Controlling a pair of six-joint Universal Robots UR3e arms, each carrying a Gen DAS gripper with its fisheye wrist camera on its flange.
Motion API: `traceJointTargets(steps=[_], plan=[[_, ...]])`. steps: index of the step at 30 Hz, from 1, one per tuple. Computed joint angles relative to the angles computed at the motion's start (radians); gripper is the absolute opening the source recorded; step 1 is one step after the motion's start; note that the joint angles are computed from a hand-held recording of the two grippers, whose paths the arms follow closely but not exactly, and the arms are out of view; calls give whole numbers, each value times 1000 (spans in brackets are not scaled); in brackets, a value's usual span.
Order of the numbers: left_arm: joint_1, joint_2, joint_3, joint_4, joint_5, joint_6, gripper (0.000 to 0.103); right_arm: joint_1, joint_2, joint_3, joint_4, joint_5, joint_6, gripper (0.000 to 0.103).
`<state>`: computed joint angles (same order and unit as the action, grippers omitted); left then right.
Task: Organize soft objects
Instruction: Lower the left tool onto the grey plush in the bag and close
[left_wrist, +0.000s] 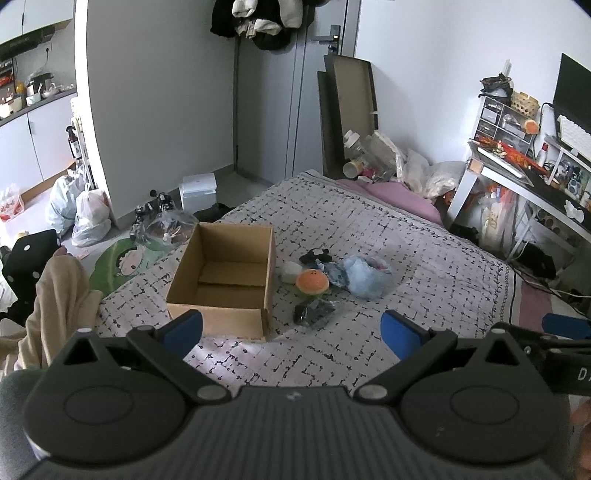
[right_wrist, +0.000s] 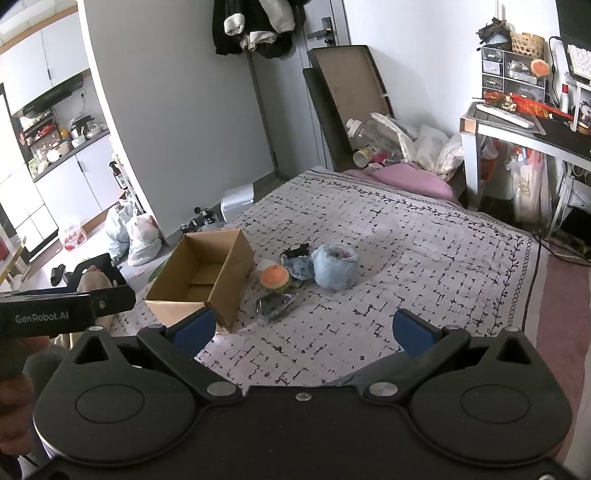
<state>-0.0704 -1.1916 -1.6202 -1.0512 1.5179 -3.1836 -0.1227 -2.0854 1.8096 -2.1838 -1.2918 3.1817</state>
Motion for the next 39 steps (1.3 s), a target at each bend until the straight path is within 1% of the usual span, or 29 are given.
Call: traceJointTargets(steps=[7, 9, 12, 15, 20, 26, 31, 33, 36, 39], plan=[[-7, -80, 18, 36, 0, -11, 102, -48, 44, 20, -40, 19, 11, 103], [-15, -104, 21, 62, 10, -20, 102, -79, 54, 28, -37, 42, 18, 103], [-10, -144, 44, 68, -9, -28, 102, -135, 66, 42, -32, 101, 22, 103], [-10, -186, 59, 89, -26, -25, 102, -145, 95, 50, -56, 102, 27, 103], [-30, -266, 85, 137, -20, -47, 102, -179, 144, 60, -93, 142, 37, 103], [-48, -358, 111, 203, -46, -80, 101, -205, 222, 82, -210, 166, 85, 103], [-76, -451, 147, 264, -55, -95, 100, -238, 292, 107, -310, 220, 119, 100], [-79, -486, 164, 275, -66, -103, 100, -236, 325, 101, -333, 220, 141, 96], [-86, -540, 190, 296, -84, -113, 99, -222, 379, 95, -393, 197, 177, 96], [-96, -598, 226, 303, -89, -114, 93, -217, 433, 90, -454, 193, 214, 93]])
